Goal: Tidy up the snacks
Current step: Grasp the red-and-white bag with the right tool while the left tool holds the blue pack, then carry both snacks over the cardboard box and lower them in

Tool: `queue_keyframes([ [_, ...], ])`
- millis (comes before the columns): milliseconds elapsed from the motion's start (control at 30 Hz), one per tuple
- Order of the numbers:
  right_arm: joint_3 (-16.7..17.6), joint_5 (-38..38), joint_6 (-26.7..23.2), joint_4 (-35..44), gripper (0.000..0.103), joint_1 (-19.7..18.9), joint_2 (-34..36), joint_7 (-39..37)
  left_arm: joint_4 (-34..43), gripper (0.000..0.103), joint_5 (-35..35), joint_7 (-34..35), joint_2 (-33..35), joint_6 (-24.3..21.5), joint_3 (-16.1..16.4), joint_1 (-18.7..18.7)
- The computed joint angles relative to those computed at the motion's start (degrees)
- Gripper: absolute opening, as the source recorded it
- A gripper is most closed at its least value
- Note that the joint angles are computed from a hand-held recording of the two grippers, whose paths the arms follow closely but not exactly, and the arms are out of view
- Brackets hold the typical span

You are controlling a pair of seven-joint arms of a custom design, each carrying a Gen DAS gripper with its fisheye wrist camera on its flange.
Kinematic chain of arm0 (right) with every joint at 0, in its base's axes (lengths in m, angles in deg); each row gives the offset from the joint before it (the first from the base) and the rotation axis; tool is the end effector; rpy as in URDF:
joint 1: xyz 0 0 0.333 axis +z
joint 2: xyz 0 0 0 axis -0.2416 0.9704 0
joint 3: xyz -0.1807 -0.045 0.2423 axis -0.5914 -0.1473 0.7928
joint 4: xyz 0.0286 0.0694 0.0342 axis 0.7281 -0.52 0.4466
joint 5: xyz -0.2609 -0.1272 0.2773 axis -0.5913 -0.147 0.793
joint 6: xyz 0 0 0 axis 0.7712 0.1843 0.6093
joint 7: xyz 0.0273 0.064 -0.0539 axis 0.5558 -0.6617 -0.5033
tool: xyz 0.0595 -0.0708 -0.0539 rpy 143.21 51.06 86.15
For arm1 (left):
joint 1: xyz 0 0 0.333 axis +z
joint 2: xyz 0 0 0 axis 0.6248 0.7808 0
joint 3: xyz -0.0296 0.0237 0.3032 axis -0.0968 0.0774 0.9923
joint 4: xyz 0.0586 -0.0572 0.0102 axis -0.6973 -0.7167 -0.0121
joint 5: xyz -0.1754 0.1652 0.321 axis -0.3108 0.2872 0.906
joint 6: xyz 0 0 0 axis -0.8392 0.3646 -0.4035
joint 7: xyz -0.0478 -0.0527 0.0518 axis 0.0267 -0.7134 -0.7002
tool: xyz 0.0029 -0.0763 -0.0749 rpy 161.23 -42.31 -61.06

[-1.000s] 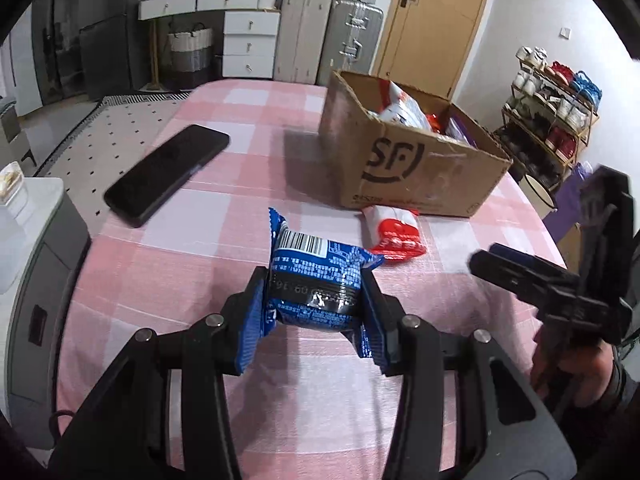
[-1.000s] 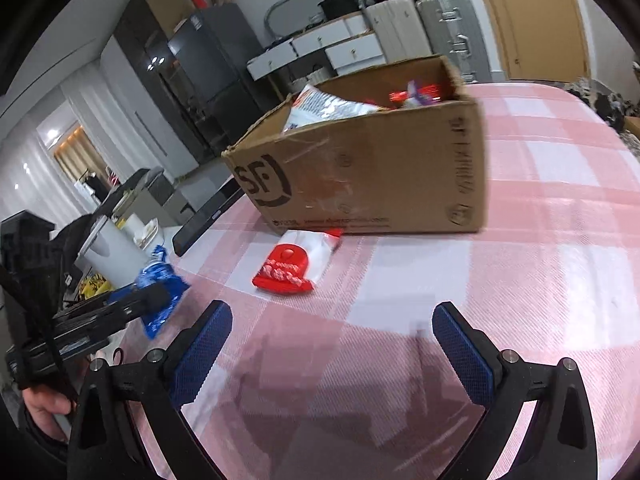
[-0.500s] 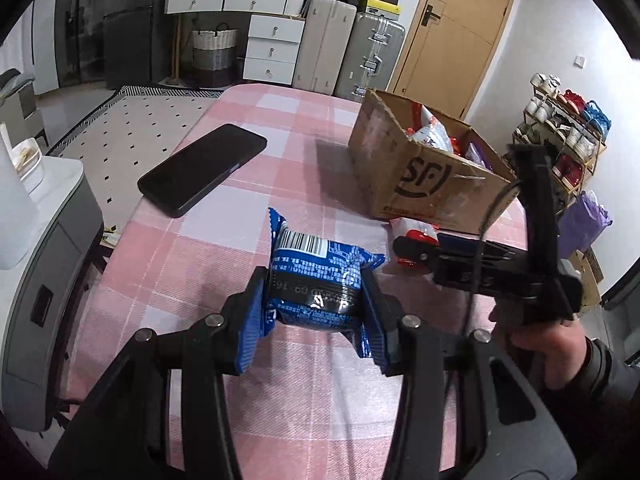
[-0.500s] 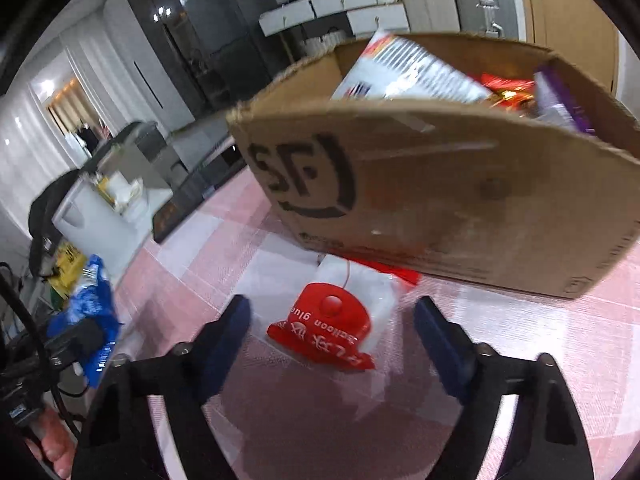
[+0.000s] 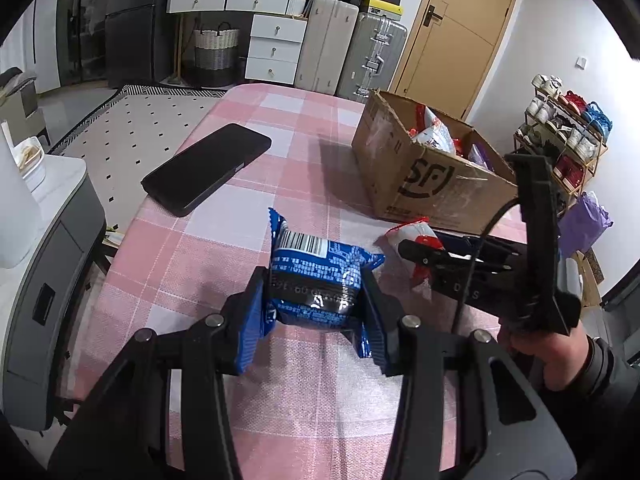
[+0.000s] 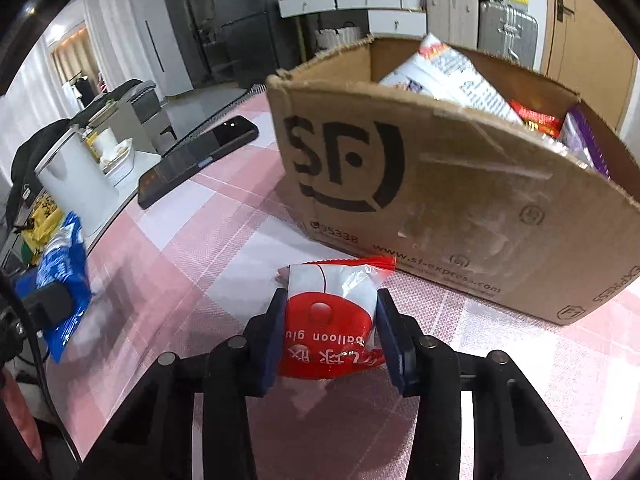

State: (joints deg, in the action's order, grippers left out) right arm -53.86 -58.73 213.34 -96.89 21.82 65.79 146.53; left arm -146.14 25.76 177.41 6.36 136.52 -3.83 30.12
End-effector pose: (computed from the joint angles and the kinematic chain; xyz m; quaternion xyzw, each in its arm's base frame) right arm 0.6158 0.3726 0.3721 -0.7079 0.6229 -0.1694 0.2868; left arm 0.5521 -0.1309 0.4285 -0.5917 0.7097 -0.3573 0.1364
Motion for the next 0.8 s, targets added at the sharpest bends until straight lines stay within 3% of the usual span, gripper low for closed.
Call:
queue_keyframes([
  [333,-0.09,1.46,9.92,-12.04,0.043,-0.32,-8.61,0.72,0.02,0.042,1.50,-0.68,-1.34,-0.53,-0.02,-1.16],
  [467,-4.33,-1.85,13.66,-16.65,0.043,3.23,-12.86,5.48,0.49,0.042,2.15,-0.30,-2.20,-0.87,0.23,-2.24],
  [633,-8.69,-10.65,17.74,-23.39,0.043,5.55,-20.72,14.35,2.42,0.042,0.87,1.22,-2.89,-1.55,0.85,-3.55],
  [800,-11.54,-30.70,17.96,-26.09,0.043,4.86,-28.83,32.01,5.95,0.042,0.91,2.14,-3.01,-3.47,1.07,-3.95],
])
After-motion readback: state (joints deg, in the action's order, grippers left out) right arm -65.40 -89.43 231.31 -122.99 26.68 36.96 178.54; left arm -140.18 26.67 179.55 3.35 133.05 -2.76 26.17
